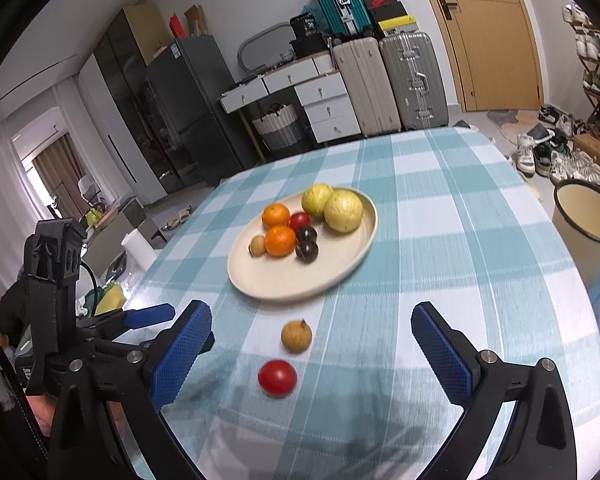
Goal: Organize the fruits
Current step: 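Withdraw both tools from the plate toward the last tomato and yellow fruit, then lower the left tool and grasp the red tomato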
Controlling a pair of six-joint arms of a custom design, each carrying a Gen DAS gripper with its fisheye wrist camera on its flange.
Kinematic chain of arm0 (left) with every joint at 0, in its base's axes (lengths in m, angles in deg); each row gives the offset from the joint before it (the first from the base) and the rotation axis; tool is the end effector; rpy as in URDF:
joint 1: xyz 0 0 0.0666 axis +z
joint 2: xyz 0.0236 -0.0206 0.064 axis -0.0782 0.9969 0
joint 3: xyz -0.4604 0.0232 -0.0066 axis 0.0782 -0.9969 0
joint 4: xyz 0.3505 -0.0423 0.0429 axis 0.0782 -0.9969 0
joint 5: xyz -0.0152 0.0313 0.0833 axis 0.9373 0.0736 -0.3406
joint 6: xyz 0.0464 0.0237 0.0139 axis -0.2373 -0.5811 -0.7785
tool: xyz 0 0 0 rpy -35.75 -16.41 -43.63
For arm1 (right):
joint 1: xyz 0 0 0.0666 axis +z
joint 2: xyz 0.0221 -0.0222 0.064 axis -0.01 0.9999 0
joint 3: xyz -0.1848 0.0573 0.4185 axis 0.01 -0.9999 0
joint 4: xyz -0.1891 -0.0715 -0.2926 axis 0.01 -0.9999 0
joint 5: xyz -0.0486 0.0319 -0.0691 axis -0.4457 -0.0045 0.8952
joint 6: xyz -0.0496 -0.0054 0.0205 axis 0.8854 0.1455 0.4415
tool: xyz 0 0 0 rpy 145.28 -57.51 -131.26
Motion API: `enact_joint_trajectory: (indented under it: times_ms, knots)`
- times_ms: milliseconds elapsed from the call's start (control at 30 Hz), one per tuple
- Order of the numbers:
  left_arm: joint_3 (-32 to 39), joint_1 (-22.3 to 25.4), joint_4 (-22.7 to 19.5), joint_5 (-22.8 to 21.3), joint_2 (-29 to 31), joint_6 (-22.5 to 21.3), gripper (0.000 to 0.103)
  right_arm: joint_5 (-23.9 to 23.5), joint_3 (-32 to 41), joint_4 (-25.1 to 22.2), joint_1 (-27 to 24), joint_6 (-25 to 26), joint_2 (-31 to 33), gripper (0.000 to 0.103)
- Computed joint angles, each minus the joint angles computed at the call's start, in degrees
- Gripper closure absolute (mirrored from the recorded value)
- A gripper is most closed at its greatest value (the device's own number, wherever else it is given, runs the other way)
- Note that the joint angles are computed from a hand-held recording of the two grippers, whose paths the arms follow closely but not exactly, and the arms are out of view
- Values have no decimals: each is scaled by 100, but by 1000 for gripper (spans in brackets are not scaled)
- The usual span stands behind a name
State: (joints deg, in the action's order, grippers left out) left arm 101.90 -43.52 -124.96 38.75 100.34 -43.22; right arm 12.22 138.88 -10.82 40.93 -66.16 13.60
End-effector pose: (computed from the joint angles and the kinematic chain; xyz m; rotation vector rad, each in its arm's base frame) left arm 0.3922 -0.3222 0.5459 0.5382 2.5115 -0.4882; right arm 0.2879 0.2377 0.5269 0.2039 2.2268 0.4153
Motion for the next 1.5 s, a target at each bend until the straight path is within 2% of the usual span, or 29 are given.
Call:
enact_joint_trajectory:
  times_ms: [167,367,533,700,733,767,800,867,1033,1133,1500]
  knots:
    - [-61,-101,-25,127,78,-28,1,13,-131,-53,19,-137,-74,1]
    - [28,-230,-94,67,233,-73,2,-11,-267,-51,-67,-252,-162,1]
    - [81,-269,-56,243,337,-97,4,-121,-350,-15,-179,-287,-183,1]
    - [136,-297,-108,452,434,-176,23,-248,-423,49,-271,-308,-195,1]
    - [138,-309,-88,448,440,-199,23,-297,-441,83,-288,-305,-193,1]
    - [121,-312,-27,464,432,-218,28,-384,-467,133,-313,-299,-193,1]
    - [119,-301,-12,534,436,-234,37,-439,-478,156,-331,-293,-185,1]
    - [125,-275,25,701,449,-243,44,-468,-479,168,-339,-279,-163,1]
    - [98,-222,127,1249,444,-369,74,-577,-493,225,-381,-264,-122,1]
    - [95,-257,132,1197,432,-504,75,-642,-482,244,-424,-239,-84,1]
    - [-123,142,250,1426,203,-351,76,-916,-351,314,-442,-120,127,1]
